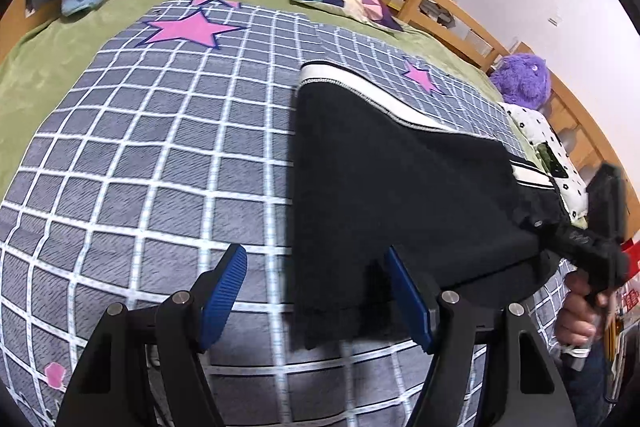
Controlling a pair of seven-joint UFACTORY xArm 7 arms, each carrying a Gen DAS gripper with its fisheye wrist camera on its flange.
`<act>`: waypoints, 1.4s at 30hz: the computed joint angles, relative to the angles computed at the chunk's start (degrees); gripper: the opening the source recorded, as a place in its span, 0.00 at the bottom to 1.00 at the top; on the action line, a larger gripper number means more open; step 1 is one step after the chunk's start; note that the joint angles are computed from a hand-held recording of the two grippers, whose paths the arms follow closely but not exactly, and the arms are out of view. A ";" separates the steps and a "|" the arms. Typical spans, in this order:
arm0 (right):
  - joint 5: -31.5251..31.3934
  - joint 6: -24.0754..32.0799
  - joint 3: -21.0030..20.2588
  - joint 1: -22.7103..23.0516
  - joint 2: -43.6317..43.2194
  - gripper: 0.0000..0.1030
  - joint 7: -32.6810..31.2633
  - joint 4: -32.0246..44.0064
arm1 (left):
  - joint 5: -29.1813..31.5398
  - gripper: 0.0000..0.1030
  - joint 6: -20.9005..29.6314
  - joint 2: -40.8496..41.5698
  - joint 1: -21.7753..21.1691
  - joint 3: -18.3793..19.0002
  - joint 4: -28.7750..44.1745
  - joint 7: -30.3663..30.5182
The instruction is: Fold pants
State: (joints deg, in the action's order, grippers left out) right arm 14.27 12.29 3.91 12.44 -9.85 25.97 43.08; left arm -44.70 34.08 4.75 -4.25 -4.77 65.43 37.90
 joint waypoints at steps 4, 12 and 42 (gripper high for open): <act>4.27 2.28 -1.32 1.60 3.01 0.21 -3.60 0.42 | 3.76 0.67 -1.12 0.98 -1.34 -0.58 0.66 -3.06; -15.17 7.89 3.37 -7.60 -12.68 0.38 4.40 -7.28 | 13.19 0.67 -1.32 5.48 -2.25 -1.24 5.65 -12.80; 5.90 -12.15 -47.75 7.27 -14.91 0.64 -19.58 -17.52 | 24.97 0.66 2.89 18.06 -2.62 -3.47 20.09 -22.59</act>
